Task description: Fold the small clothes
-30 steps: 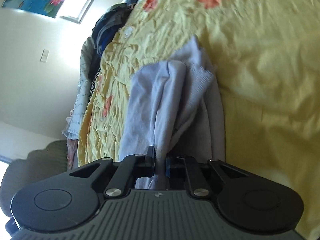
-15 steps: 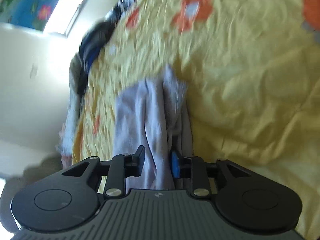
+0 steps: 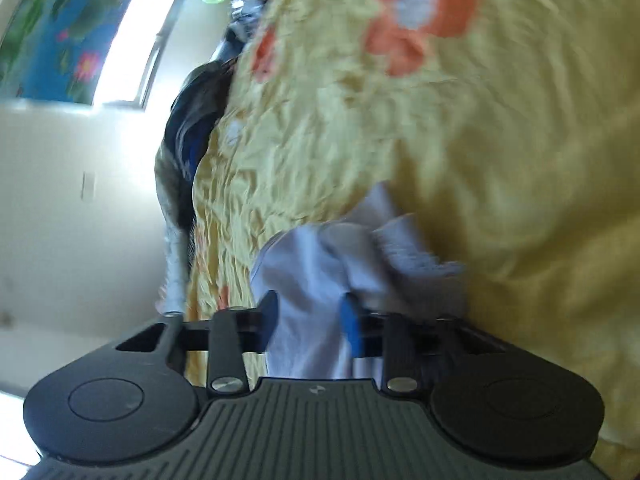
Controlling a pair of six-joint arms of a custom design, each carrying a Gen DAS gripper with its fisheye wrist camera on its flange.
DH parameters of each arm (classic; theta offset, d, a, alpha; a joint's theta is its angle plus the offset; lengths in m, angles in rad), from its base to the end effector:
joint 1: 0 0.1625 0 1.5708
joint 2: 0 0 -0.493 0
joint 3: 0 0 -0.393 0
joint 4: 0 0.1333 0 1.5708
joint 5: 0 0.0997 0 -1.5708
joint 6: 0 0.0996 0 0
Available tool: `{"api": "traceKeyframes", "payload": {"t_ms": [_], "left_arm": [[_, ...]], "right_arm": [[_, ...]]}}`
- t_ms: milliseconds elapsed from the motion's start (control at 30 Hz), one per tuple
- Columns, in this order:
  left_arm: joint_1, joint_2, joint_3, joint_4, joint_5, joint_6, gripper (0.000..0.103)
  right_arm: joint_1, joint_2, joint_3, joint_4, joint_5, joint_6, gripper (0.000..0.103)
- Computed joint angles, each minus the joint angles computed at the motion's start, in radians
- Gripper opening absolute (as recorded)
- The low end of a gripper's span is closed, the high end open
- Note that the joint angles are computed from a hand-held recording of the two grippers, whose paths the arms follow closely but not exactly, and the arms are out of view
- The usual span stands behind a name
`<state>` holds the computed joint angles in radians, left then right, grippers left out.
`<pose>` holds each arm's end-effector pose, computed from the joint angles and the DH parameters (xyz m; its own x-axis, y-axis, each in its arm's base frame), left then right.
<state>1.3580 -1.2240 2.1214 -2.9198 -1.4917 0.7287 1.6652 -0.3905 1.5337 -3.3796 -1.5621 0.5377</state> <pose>0.0227 -0.5632 0.2731 -0.6058 0.7176 -0.3436 0.7955 0.5384 -0.2782 0.2051 -0.7428 -0.0242 -0.8926 0.3155 -0.3221 0.4459 0.7236 -0.5269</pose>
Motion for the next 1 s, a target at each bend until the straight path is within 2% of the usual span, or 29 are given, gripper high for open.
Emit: {"api": "traceKeyframes", "payload": {"t_ms": [33, 100, 167, 200, 233, 300, 333, 400, 433, 467, 533, 567, 633, 700, 767, 800, 867, 933, 1000], "left_arm": [[0.001, 0.0, 0.0, 0.0, -0.004, -0.001, 0.079], [-0.002, -0.005, 0.006, -0.009, -0.001, 0.005, 0.079], [-0.003, -0.017, 0.008, -0.011, -0.009, -0.012, 0.079], [0.0, -0.026, 0.005, 0.002, -0.029, -0.026, 0.079], [0.006, -0.033, -0.002, 0.022, -0.055, -0.036, 0.079], [0.011, -0.039, -0.006, 0.046, -0.084, -0.024, 0.079], [0.008, -0.035, -0.005, 0.053, -0.075, -0.012, 0.079], [-0.001, -0.024, -0.004, 0.065, -0.031, 0.0, 0.079], [0.0, -0.017, 0.001, 0.058, -0.023, 0.01, 0.079], [0.004, -0.015, 0.005, 0.048, -0.028, 0.024, 0.079], [0.004, -0.014, 0.008, 0.045, -0.03, 0.027, 0.079], [0.005, -0.013, 0.006, 0.047, -0.032, 0.02, 0.079], [0.003, -0.014, 0.001, 0.048, -0.034, 0.002, 0.079], [-0.003, -0.024, 0.0, 0.043, -0.031, -0.025, 0.079], [-0.008, -0.035, 0.002, 0.018, -0.031, -0.044, 0.079], [-0.007, -0.041, 0.004, 0.007, -0.038, -0.05, 0.079], [-0.007, -0.036, -0.006, 0.002, -0.047, -0.056, 0.079], [-0.011, -0.024, -0.016, 0.017, -0.035, -0.051, 0.079], [-0.014, -0.015, -0.022, 0.059, -0.023, -0.038, 0.079]], "right_arm": [[-0.001, -0.007, 0.007, 0.01, -0.011, -0.009, 0.019], [0.026, -0.021, 0.027, 0.011, -0.09, -0.05, 0.018], [0.063, -0.038, 0.068, -0.039, -0.133, -0.072, 0.046], [0.074, -0.043, 0.094, -0.086, -0.106, -0.093, 0.057], [0.079, -0.047, 0.122, -0.133, -0.051, -0.113, 0.072], [0.084, -0.063, 0.167, -0.143, 0.044, -0.143, 0.076], [0.091, -0.067, 0.178, -0.118, 0.043, -0.153, 0.076], [0.102, -0.075, 0.199, -0.065, -0.025, -0.147, 0.077], [0.097, -0.075, 0.225, -0.071, -0.055, -0.137, 0.065], [0.082, -0.074, 0.257, -0.119, -0.043, -0.138, 0.052], [0.047, -0.082, 0.332, -0.215, -0.02, -0.083, 0.017], [0.032, -0.085, 0.353, -0.235, -0.004, -0.039, 0.009], [0.021, -0.083, 0.369, -0.267, 0.016, -0.017, 0.01], [0.04, -0.091, 0.378, -0.284, 0.001, -0.011, 0.027], [0.059, -0.086, 0.38, -0.354, 0.022, -0.025, 0.061], [0.068, -0.084, 0.378, -0.383, 0.037, -0.033, 0.066], [0.07, -0.077, 0.367, -0.417, 0.114, -0.045, 0.067], [0.069, -0.07, 0.348, -0.398, 0.165, -0.038, 0.071], [0.071, -0.066, 0.33, -0.335, 0.144, -0.039, 0.071]]}}
